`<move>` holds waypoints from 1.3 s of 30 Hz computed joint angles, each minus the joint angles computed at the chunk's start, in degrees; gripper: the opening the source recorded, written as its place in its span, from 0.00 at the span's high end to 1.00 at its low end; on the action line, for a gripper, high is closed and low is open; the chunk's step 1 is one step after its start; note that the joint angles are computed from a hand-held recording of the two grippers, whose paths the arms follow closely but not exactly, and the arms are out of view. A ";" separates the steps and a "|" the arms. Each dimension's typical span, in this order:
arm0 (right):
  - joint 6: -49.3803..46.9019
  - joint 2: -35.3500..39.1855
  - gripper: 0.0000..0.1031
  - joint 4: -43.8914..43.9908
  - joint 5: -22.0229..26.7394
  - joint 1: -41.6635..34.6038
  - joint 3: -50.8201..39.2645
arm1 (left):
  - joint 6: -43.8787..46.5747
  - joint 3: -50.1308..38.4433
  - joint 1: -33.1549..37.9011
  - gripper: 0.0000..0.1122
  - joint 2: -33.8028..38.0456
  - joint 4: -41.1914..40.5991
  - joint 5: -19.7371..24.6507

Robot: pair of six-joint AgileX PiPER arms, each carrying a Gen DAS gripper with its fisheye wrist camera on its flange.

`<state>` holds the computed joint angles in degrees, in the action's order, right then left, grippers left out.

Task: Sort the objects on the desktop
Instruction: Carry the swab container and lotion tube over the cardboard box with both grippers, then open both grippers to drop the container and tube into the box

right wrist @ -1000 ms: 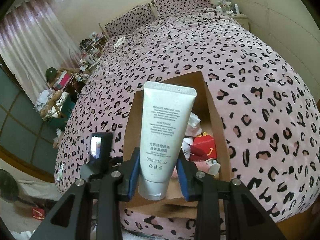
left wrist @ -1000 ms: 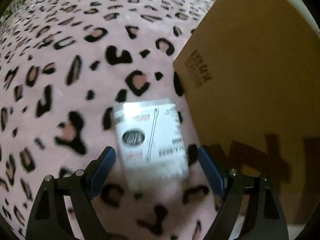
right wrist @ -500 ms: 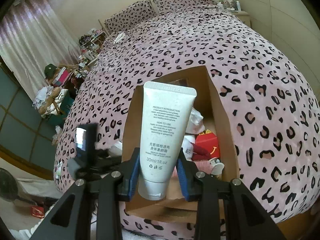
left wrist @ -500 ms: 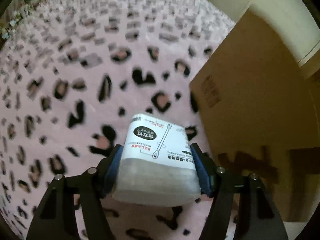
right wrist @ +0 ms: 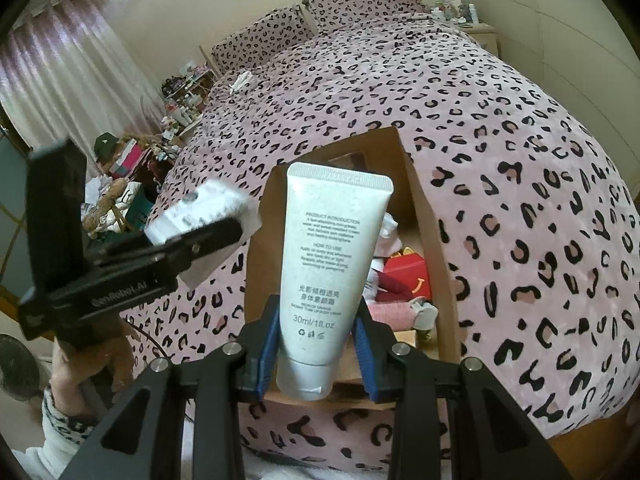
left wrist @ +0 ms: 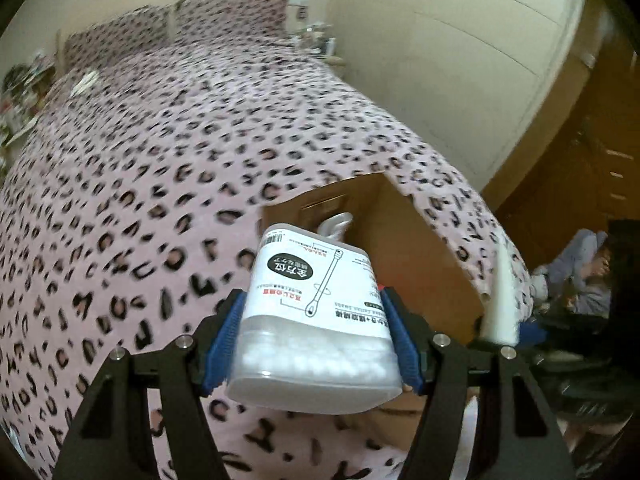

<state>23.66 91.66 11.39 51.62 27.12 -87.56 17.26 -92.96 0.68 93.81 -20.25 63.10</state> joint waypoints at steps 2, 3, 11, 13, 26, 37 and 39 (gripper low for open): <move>-0.24 -0.63 0.67 0.12 0.04 -0.49 0.84 | -3.54 -1.03 -4.23 0.39 -0.19 1.91 0.23; -0.16 -0.92 0.67 0.05 -0.02 -0.67 1.28 | -4.93 -1.75 -6.03 0.40 0.01 2.91 0.60; -1.06 -0.90 0.67 0.89 0.06 -3.08 2.52 | -5.69 -4.64 -9.80 0.40 3.59 3.42 1.13; -1.25 -0.48 0.67 1.07 0.11 -3.46 2.28 | -5.56 -4.67 -10.16 0.40 3.52 3.47 1.37; -2.83 3.13 0.67 2.04 1.63 -3.57 -0.38 | -4.97 -3.35 -10.42 0.39 2.09 4.03 2.72; -2.62 4.62 0.67 1.24 3.13 -3.07 -2.07 | -4.85 -4.23 -9.89 0.39 2.80 3.72 3.38; -2.44 4.72 0.67 0.98 3.22 -3.04 -2.03 | -4.73 -4.30 -9.74 0.39 2.89 3.79 3.55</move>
